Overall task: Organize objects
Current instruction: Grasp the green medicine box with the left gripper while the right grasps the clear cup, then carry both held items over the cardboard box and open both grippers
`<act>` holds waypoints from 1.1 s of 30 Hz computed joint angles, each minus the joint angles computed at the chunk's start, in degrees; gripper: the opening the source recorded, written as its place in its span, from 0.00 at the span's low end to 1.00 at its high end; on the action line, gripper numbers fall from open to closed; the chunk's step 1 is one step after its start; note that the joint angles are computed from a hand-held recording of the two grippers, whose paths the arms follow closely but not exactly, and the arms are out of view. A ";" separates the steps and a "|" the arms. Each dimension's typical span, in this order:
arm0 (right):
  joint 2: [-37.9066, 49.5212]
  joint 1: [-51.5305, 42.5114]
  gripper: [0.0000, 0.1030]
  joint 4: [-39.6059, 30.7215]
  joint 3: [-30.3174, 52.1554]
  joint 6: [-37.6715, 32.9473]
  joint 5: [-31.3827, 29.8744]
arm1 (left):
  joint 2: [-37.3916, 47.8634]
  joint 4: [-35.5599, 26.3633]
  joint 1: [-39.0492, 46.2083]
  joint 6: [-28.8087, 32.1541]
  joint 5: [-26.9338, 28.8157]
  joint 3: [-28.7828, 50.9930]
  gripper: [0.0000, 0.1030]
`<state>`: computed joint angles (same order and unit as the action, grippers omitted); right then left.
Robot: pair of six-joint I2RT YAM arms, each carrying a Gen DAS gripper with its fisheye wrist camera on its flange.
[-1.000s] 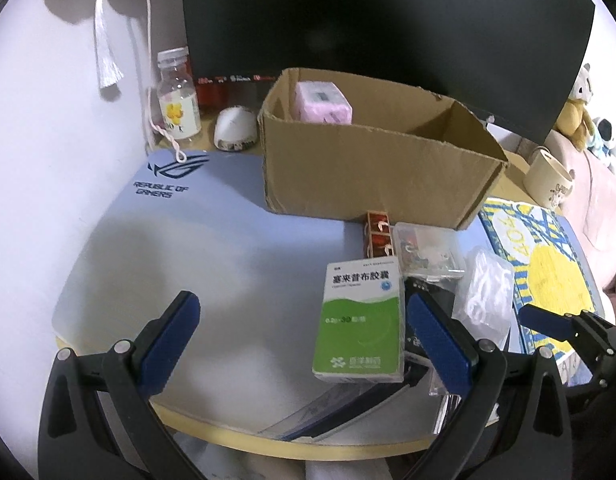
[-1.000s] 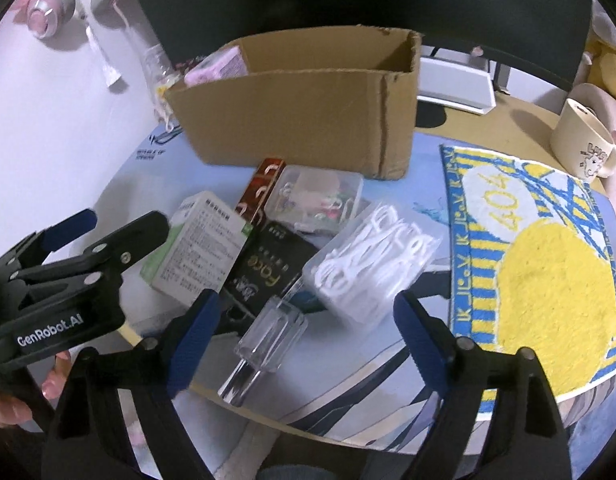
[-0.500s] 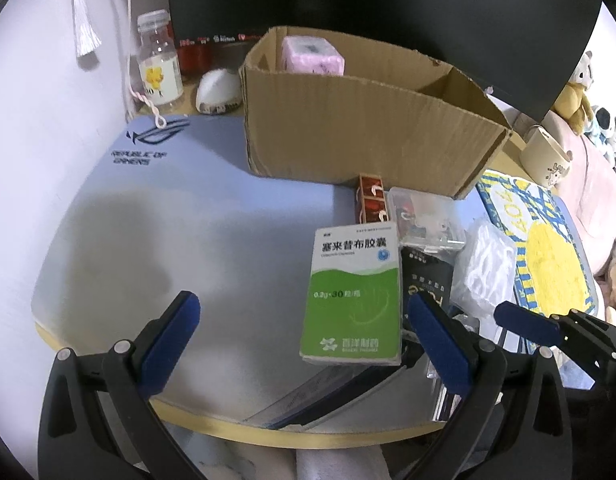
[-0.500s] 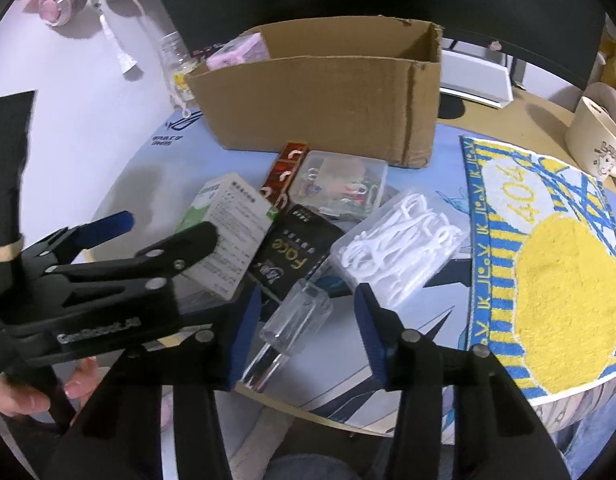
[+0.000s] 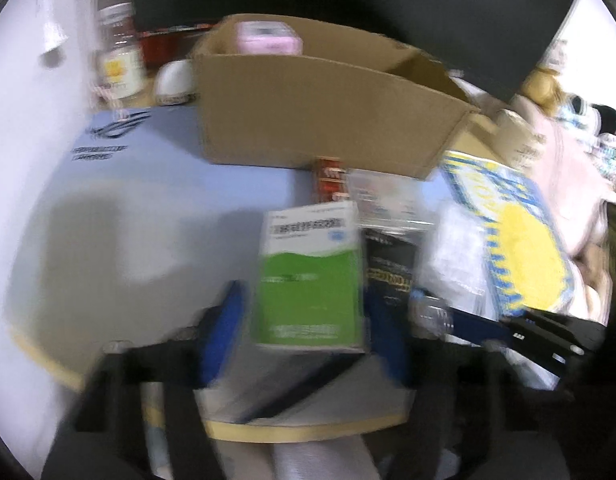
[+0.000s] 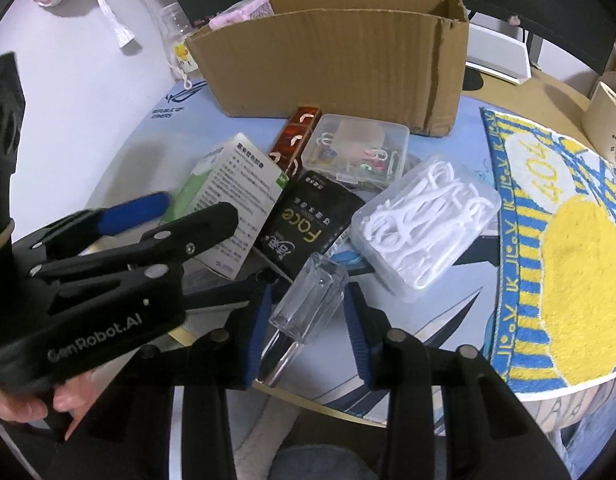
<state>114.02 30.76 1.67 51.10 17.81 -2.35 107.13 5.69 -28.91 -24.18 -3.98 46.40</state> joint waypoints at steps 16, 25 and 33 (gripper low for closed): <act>-2.73 1.21 0.23 4.75 -2.74 0.90 5.85 | -3.25 3.10 -0.03 -2.57 -6.74 -3.26 0.46; -6.15 0.68 0.22 8.90 -5.47 -0.50 6.93 | -4.31 3.71 0.71 -3.71 -10.42 -4.18 0.46; -7.24 -0.13 0.22 10.51 -6.21 -1.14 6.95 | -5.64 3.19 -0.91 -3.53 -16.25 -4.13 0.46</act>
